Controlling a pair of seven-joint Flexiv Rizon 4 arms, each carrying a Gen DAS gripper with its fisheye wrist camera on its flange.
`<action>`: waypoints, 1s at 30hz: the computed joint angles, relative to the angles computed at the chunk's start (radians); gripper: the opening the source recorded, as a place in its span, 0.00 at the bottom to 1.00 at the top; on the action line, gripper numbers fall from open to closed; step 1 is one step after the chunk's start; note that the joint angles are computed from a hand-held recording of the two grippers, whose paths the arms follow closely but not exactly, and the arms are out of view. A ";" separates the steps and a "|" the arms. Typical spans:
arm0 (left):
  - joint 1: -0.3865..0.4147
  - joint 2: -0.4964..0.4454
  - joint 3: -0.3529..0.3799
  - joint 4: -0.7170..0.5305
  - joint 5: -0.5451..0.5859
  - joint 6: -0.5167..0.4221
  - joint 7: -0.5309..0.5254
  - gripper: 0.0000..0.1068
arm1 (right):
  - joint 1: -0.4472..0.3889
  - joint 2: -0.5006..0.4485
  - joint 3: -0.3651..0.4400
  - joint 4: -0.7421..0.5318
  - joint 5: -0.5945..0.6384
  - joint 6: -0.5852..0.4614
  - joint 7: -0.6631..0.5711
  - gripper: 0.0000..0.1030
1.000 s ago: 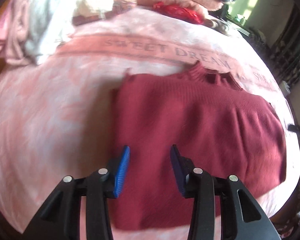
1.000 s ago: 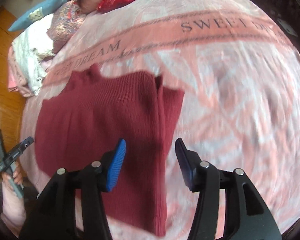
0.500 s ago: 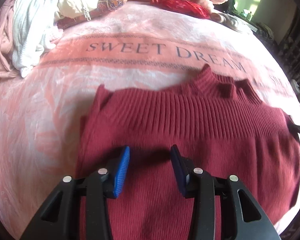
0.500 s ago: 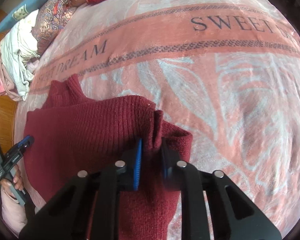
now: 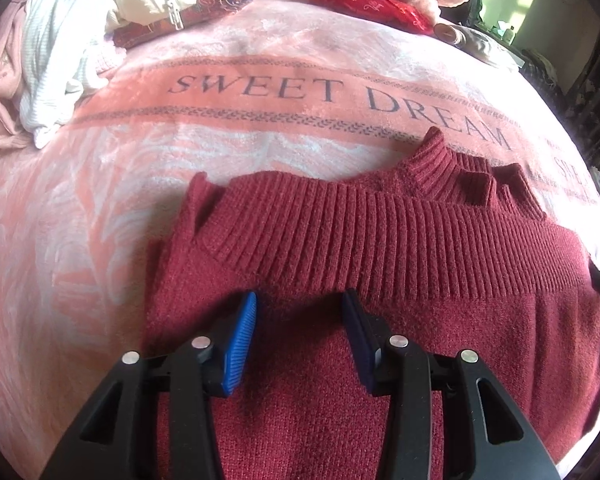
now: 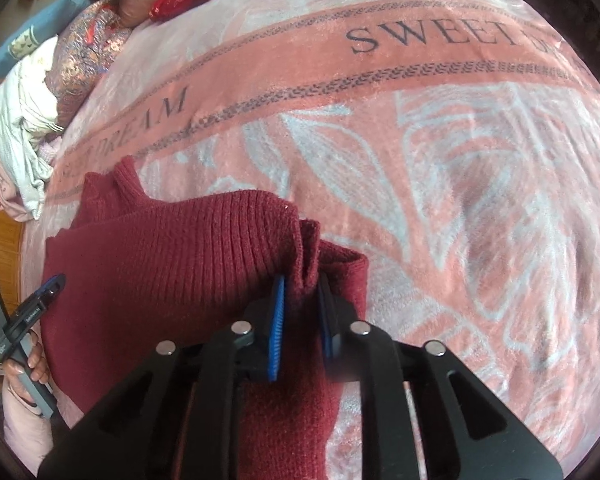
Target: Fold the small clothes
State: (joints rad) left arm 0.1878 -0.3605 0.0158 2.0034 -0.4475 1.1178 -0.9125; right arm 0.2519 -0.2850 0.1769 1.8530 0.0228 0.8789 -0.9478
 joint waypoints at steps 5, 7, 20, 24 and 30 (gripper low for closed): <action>0.007 0.033 -0.006 0.030 -0.024 -0.004 0.026 0.42 | 0.025 0.076 -0.003 0.075 -0.077 0.030 0.041 0.39; 0.015 0.055 -0.013 0.052 -0.054 -0.008 0.056 0.42 | 0.028 0.104 0.009 0.095 -0.070 0.017 0.041 0.43; -0.007 0.163 0.019 0.173 -0.139 0.012 0.133 0.43 | 0.069 0.250 0.052 0.225 0.038 -0.061 0.009 0.65; -0.018 0.179 0.026 0.188 -0.148 0.021 0.147 0.43 | 0.073 0.249 0.049 0.238 0.070 -0.066 0.000 0.65; -0.027 0.181 0.026 0.201 -0.159 0.060 0.164 0.44 | 0.077 0.203 0.044 0.221 0.084 -0.044 -0.011 0.66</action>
